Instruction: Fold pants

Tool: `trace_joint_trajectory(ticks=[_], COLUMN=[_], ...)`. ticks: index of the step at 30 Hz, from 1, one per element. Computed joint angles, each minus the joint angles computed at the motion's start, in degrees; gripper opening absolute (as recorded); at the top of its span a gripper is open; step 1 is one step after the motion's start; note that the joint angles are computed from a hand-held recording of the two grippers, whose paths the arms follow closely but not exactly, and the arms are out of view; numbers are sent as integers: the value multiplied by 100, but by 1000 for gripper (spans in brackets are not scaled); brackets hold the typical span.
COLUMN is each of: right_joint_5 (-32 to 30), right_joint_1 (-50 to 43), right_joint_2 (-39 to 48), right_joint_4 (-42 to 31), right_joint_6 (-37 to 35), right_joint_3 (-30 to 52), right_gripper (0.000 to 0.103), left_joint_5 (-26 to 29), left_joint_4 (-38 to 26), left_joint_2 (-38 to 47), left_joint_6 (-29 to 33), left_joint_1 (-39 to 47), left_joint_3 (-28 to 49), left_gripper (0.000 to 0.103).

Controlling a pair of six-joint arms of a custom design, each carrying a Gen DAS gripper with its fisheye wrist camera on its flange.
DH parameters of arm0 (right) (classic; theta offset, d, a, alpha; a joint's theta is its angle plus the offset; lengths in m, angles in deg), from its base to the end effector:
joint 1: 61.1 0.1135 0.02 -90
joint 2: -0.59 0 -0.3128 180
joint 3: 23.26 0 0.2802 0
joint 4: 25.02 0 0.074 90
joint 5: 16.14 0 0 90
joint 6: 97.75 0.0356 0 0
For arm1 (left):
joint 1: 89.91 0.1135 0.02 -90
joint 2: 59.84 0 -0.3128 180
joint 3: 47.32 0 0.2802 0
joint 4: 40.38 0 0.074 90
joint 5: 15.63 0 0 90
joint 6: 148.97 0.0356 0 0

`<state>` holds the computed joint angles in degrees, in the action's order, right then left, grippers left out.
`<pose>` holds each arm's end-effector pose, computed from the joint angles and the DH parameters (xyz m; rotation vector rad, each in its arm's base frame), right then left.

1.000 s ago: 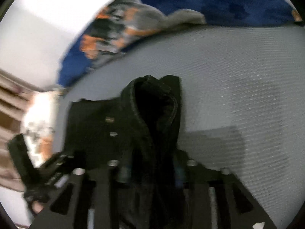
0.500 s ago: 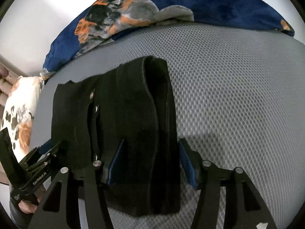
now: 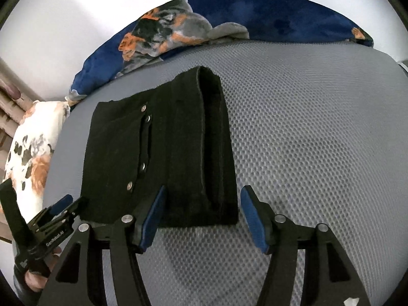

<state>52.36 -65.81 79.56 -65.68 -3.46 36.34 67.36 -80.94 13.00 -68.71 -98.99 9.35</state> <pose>0.2781 -0.0098 0.2348 0.0717 2.5800 0.4869 0.2543 -0.0362 0.2429 -0.0613 2.5492 0.0295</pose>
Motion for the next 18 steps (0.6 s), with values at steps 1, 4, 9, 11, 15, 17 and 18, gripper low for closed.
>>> trace_joint_trajectory(ticks=[1,4,9,11,15,17,18], right_joint_5=[11,284,621,844,1233,1452,1543], right_joint_1=[-14,53,230,388,737,955,1062], right_joint_2=[-94,-413,-1052,-1364,-1972,-2227,-2347], right_joint_4=[-26,-110,-189,-209,-234,-291,-301], right_joint_6=[-27,-154,-228,-195,-68,24,72], right_joint_3=[-66,-295,-715,-869,-1120,-1185,-1215], right_gripper=[58,58,58,61,66,68,68], left_joint_5=[-56,-307,-597,-749,-1099,-1186,-1249], left_joint_4=[-21,-178,-504,-626,-920,-1022,-1093], left_joint_2=[-68,-360,-763,-934,-1285,-1400,-1471], left_joint_6=[-14,-79,-374,-567,-1069,-1220,-1325], left_joint_1=[-44,-275,-706,-932,-1387,-1521,-1605], left_joint_3=[-30,-132,-312,-395,-541,-575,-599], left_gripper=[63,67,70,70,70,70,70])
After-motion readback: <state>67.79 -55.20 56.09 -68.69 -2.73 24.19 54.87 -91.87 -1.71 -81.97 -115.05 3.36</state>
